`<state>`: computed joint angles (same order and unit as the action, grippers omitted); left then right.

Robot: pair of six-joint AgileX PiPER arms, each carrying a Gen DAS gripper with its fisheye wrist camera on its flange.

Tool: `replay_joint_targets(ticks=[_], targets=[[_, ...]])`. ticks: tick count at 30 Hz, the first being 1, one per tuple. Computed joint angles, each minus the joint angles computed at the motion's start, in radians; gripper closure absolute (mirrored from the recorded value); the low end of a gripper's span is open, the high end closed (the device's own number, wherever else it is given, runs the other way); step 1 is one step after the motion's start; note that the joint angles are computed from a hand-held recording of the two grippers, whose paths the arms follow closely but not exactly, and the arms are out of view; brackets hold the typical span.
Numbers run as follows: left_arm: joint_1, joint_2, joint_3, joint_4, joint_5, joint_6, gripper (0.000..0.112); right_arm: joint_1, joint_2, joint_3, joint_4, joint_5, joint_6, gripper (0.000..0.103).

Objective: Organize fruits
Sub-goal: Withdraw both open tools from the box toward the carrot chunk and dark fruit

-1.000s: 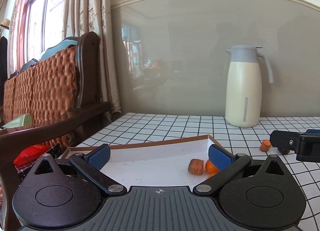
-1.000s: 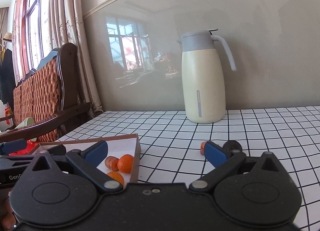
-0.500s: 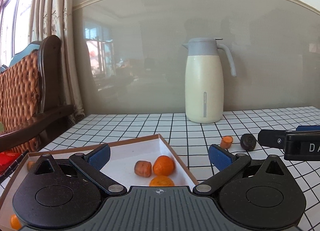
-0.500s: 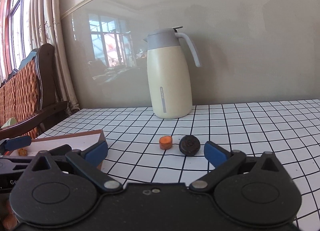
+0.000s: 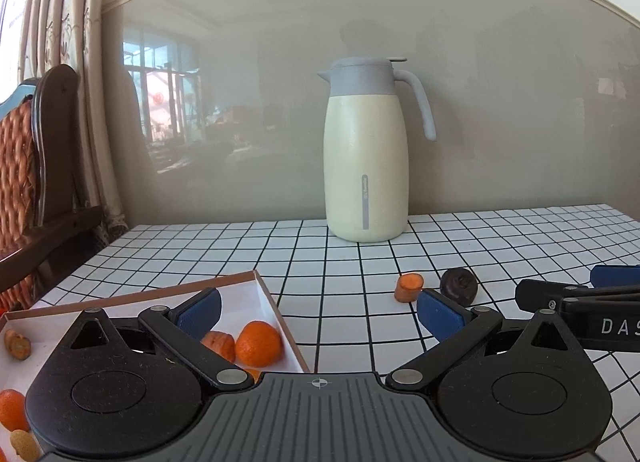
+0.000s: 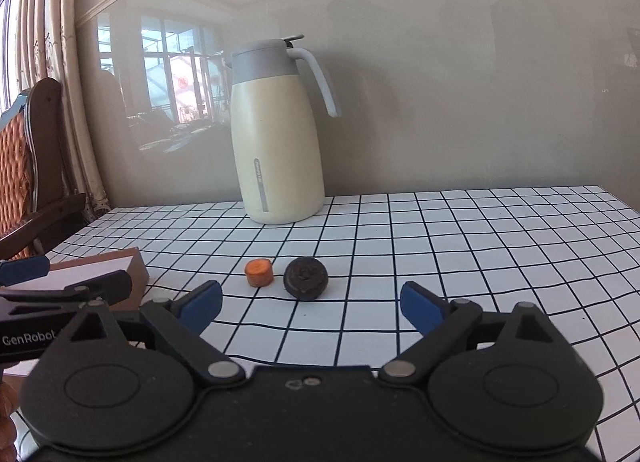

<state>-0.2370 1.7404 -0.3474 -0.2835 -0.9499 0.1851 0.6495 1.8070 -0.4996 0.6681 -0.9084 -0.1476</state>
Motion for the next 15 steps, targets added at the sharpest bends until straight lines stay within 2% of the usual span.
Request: replay_joint_targets(ticks=[3,13,15], targets=[[-0.011,0.014,-0.042,0.001,0.041,0.013,0.009,-0.035,-0.004,0.002,-0.025,0.022,0.017,0.025],[-0.035,0.046,-0.132,-0.026,0.161,0.077,0.01,-0.117,0.033,-0.081,-0.116,0.131,0.024,0.041],[-0.022,0.054,-0.164,-0.018,0.204,0.087,0.014,-0.125,0.047,-0.106,-0.13,0.151,0.021,0.044]])
